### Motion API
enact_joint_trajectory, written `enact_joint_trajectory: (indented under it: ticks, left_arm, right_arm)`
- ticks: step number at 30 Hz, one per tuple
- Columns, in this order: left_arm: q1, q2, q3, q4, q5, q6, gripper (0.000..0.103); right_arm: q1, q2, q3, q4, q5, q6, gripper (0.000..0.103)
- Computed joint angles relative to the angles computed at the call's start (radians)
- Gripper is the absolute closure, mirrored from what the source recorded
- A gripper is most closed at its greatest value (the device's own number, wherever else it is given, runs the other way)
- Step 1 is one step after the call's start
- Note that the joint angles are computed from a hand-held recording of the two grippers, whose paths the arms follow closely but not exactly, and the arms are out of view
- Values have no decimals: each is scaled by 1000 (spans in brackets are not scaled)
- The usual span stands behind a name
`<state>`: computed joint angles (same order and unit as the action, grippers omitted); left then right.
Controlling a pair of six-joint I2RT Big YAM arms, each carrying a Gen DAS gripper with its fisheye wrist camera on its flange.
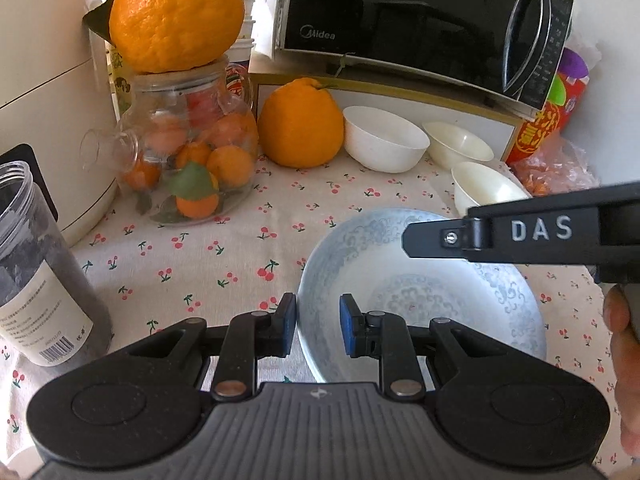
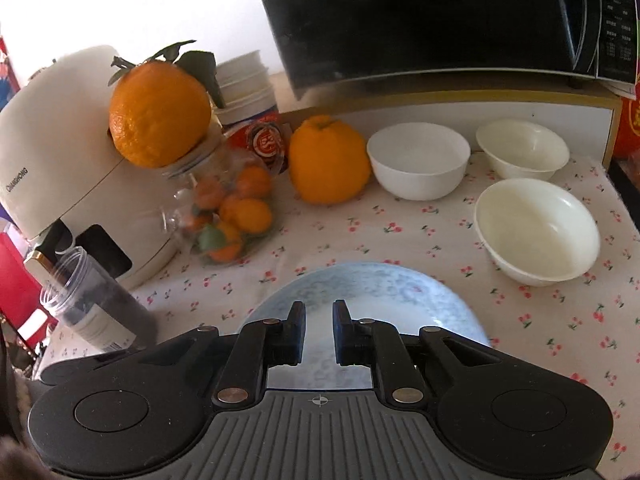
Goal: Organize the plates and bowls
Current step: 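Carry the deep plate onto the shallow blue plate and open both tools, then withdraw both tools and move them toward the plain white plate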
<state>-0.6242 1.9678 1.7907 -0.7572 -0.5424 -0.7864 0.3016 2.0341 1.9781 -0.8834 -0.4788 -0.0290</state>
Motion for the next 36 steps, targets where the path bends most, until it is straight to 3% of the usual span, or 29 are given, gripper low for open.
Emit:
enact_joint_trajectory:
  ticks: [12,18,23,27,36]
  left_arm:
    - [-1,8,14,-24,24,0,77]
    - [-3,9,23,-44,29,-15,70]
    - [-8,-1,18,-51,31,-11,58]
    - [-16,-15,6,-46,27,3,48]
    - [-35,-57,-43,-32,19,49,27]
  right_arm:
    - [-20,32,35,-17,49,92,78]
    - [-28,22,17,-5,63,72,58]
    - [-31,15,12,-22,67,39,45]
    - [-38,-1,-6,-11,62,40,29]
    - [-42,-55,-72,19,47,-43,15]
